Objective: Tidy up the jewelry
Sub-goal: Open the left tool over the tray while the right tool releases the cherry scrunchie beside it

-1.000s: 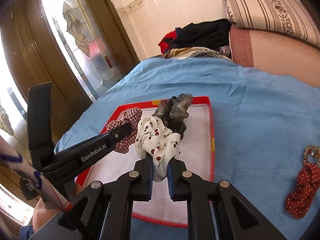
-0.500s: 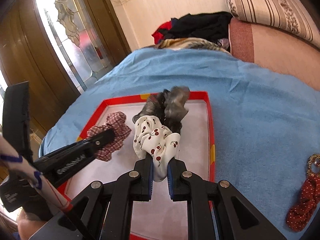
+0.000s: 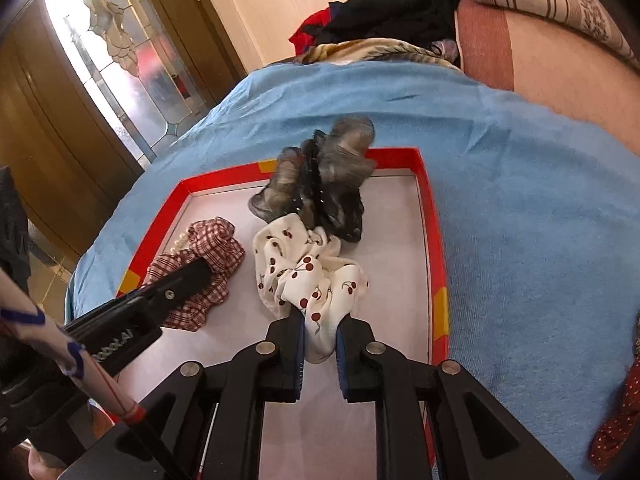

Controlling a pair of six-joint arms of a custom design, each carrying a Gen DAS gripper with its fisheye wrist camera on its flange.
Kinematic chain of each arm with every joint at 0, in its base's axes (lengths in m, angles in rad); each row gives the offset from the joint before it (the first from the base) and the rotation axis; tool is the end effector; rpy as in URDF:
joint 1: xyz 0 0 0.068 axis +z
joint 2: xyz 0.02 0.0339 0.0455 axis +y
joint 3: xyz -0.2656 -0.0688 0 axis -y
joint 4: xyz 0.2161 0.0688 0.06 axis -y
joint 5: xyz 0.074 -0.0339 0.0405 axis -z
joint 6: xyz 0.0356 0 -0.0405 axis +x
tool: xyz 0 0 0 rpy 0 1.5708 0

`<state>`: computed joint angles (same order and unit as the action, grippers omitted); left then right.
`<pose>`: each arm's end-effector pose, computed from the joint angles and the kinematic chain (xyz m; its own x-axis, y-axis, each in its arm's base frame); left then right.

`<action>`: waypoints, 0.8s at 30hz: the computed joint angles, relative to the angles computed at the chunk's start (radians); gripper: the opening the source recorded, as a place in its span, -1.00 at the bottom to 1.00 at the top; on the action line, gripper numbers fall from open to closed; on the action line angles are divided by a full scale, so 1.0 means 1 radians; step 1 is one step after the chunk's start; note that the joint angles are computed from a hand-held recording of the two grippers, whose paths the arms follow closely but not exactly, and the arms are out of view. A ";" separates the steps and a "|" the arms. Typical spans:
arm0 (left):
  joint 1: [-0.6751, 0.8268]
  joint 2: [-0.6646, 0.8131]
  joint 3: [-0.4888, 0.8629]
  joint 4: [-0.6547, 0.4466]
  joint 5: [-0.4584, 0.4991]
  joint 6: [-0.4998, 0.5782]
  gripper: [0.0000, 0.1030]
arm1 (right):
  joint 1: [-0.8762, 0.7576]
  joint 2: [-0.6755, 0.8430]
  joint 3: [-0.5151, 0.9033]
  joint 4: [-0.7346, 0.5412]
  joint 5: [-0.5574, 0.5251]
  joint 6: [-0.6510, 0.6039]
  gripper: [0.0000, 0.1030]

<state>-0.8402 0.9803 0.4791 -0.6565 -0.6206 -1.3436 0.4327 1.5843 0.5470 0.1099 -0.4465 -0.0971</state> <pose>0.1034 -0.0844 0.1886 -0.5762 -0.5447 -0.6093 -0.4941 0.8260 -0.2712 0.2194 0.1183 0.1386 -0.6634 -0.4028 -0.6306 -0.6809 0.6743 0.2857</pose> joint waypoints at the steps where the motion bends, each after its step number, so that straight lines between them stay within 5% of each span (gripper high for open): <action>1: 0.005 -0.005 -0.002 0.001 0.003 0.004 -0.49 | -0.003 0.000 -0.001 -0.002 -0.004 -0.003 -0.66; 5: -0.001 -0.008 0.000 -0.002 -0.006 -0.004 -0.37 | -0.021 -0.031 -0.007 -0.019 -0.028 -0.008 -0.33; 8: -0.008 -0.011 0.003 -0.003 -0.011 -0.014 -0.22 | -0.033 -0.069 -0.017 -0.030 -0.038 -0.019 -0.31; 24: -0.151 0.039 0.102 -0.150 -0.198 -0.200 -0.21 | -0.231 -0.205 0.010 -0.237 -0.254 -0.123 -0.17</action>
<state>-0.9910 1.0198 0.5814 -0.8069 -0.8186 -1.5434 0.2013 1.3797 0.5574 -0.1275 -0.7003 -0.2203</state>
